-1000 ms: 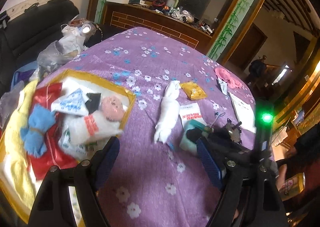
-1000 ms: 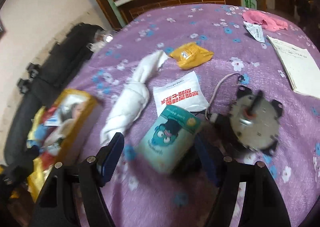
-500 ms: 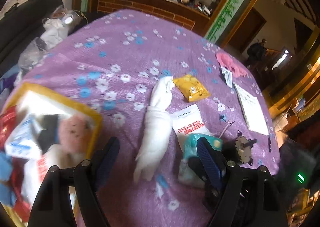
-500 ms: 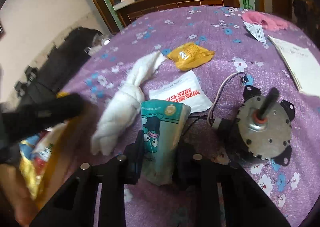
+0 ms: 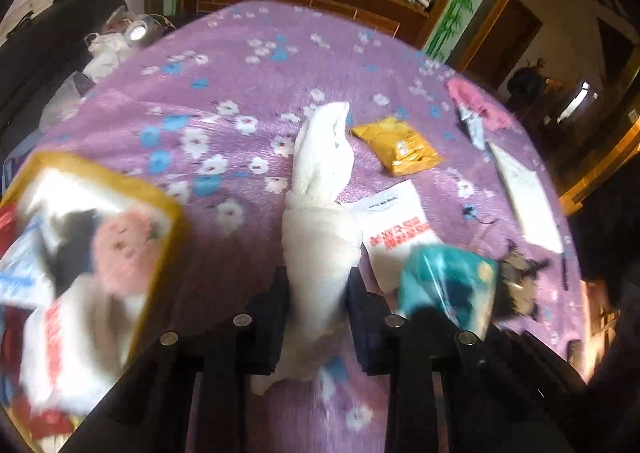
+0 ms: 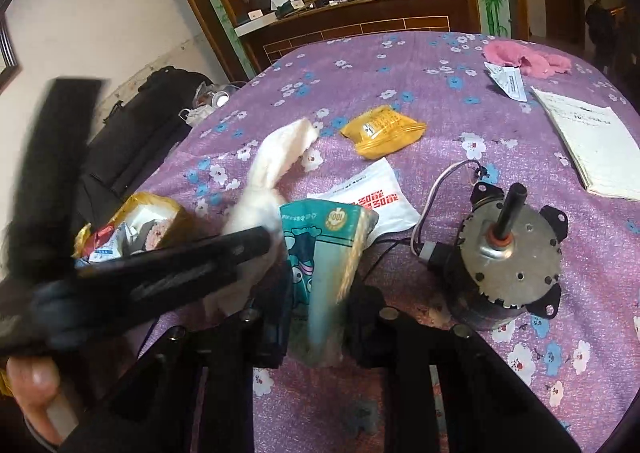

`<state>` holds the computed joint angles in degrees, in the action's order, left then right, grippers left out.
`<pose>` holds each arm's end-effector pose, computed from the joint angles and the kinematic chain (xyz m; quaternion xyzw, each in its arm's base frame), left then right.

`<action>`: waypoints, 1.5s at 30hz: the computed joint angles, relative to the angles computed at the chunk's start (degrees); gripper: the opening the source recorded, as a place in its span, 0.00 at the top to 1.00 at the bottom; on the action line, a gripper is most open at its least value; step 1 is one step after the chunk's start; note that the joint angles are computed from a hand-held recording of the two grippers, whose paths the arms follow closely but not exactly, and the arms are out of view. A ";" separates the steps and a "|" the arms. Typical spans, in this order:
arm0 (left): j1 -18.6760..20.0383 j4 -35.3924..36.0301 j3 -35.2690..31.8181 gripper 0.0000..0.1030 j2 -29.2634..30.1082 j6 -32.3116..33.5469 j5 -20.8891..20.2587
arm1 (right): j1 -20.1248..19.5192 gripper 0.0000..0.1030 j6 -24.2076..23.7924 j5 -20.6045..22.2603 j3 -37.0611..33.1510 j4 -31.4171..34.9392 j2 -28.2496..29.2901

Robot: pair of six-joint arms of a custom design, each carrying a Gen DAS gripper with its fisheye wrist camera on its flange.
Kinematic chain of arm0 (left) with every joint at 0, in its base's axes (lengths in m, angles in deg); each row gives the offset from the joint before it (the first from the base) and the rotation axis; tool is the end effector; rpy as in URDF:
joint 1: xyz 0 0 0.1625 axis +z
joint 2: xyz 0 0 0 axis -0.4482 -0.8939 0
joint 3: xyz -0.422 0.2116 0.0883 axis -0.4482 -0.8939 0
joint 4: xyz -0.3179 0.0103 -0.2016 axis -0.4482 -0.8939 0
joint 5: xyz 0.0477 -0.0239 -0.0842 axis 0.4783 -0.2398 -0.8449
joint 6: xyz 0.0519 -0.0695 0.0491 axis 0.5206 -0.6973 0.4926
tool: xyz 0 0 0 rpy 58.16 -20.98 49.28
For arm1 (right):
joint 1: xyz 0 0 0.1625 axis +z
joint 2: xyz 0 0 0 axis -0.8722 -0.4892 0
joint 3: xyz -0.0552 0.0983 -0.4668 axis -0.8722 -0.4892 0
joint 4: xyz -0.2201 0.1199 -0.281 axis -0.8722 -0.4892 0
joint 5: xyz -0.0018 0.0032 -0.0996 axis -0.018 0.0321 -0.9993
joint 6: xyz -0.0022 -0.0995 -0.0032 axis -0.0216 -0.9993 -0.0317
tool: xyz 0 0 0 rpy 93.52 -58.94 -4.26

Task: Organize soft objects
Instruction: 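Grasp the white towel with the left tool while the right tool grasps the teal wipes pack, then place the towel into the box with the left tool while the right tool drops the wipes pack in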

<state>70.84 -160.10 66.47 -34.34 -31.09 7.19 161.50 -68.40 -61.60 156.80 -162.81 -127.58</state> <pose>-0.2915 -0.5393 0.1014 0.1973 0.9441 -0.1820 0.1913 0.1704 -0.4561 0.1995 0.0449 -0.8928 0.3792 0.2389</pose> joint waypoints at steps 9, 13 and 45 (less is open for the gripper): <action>-3.64 -8.05 12.38 0.74 -12.79 -6.46 0.77 | 0.53 0.78 -3.89 6.05 1.45 -3.50 0.28; -6.30 -6.52 16.84 0.74 -19.80 -9.60 2.41 | 2.17 0.78 -6.54 6.00 1.21 -3.37 1.61; -3.37 -6.34 27.65 0.28 -30.14 -13.99 13.27 | 8.02 0.56 -3.77 14.97 -14.78 22.50 7.40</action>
<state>67.47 -166.44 94.12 -64.48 -45.08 20.46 169.51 -72.17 -46.63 142.02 -140.31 -120.18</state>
